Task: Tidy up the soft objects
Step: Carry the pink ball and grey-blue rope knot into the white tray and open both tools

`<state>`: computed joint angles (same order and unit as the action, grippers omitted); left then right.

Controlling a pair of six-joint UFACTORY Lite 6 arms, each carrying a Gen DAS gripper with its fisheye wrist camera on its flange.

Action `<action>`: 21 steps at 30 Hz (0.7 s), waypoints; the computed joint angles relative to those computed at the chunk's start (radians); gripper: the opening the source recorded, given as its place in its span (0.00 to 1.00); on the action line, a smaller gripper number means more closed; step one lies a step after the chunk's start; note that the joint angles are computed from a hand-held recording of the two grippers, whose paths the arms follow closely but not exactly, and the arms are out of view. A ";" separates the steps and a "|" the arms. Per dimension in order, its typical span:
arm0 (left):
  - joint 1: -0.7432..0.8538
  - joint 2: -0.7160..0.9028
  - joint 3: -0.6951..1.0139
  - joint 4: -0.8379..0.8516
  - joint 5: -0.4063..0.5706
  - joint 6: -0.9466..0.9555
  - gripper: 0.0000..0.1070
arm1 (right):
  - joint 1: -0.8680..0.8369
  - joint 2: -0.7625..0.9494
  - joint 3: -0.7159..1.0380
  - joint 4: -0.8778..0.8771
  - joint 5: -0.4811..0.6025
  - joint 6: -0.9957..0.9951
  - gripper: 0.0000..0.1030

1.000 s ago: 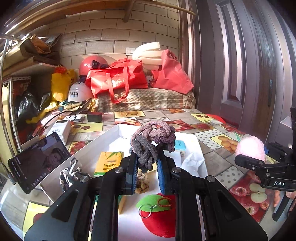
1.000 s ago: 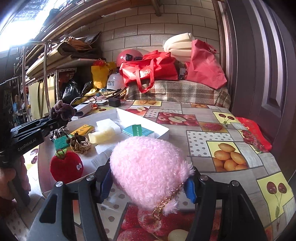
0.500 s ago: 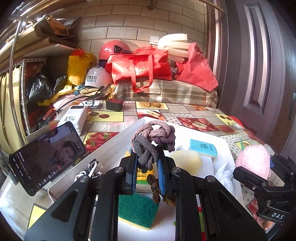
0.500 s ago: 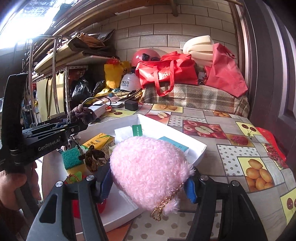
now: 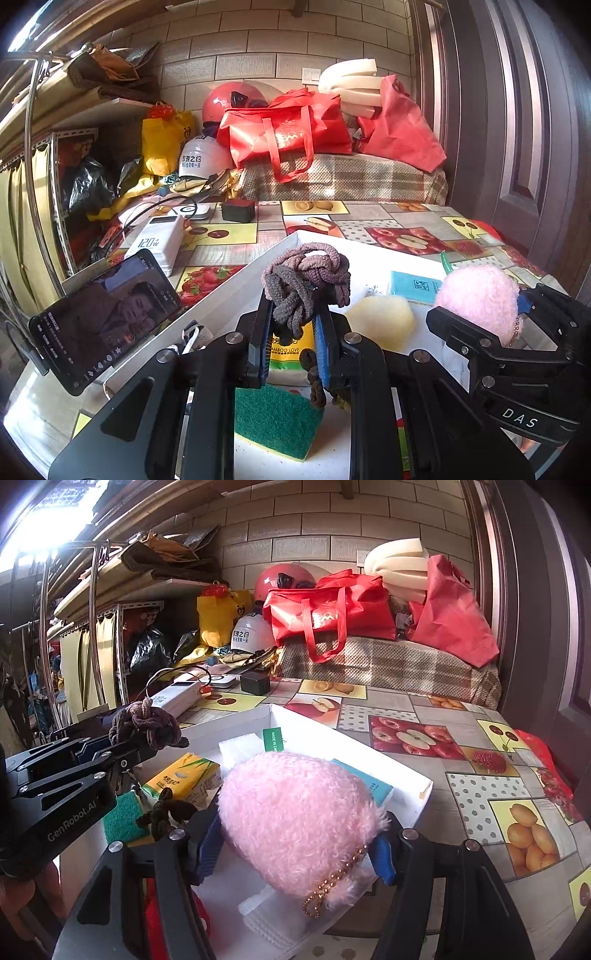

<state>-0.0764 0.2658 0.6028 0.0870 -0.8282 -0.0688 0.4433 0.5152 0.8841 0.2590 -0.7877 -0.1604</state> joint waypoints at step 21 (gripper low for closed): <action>-0.015 -0.036 -0.071 -0.199 -0.102 0.065 0.96 | -0.025 -0.013 -0.016 0.005 -0.018 0.052 1.00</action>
